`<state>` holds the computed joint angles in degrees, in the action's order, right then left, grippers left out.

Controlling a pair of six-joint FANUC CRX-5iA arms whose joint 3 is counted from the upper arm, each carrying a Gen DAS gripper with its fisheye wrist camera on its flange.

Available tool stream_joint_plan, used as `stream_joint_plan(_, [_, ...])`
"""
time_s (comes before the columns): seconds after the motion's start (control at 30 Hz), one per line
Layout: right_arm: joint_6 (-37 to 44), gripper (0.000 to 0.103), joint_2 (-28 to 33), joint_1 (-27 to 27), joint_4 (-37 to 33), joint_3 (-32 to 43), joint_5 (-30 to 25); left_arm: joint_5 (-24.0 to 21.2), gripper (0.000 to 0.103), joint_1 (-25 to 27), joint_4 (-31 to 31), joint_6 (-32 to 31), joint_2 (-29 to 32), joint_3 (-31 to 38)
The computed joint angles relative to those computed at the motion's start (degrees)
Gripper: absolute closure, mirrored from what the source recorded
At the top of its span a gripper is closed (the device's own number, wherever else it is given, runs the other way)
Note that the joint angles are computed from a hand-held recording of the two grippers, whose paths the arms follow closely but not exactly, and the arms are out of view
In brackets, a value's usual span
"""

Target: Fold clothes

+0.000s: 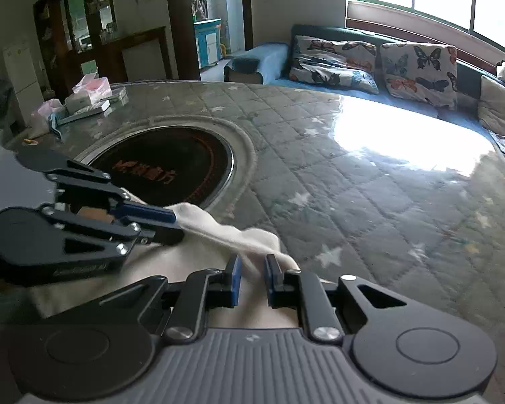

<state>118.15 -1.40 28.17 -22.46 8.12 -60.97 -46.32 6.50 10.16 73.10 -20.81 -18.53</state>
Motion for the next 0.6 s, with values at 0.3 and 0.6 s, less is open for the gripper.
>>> stream_joint_plan(0.3, [6.49,0.090,-8.21,-3.33,-2.07,-4.14,-7.20,0.58,0.089,-2.48,-5.54,4.72,-0.33,0.61])
stream_joint_plan(0.6, [5.81,0.092,-9.16,-4.46,-1.05,-7.29,-6.16,0.25,0.089,-2.11,-4.63,5.20,-1.99,0.13])
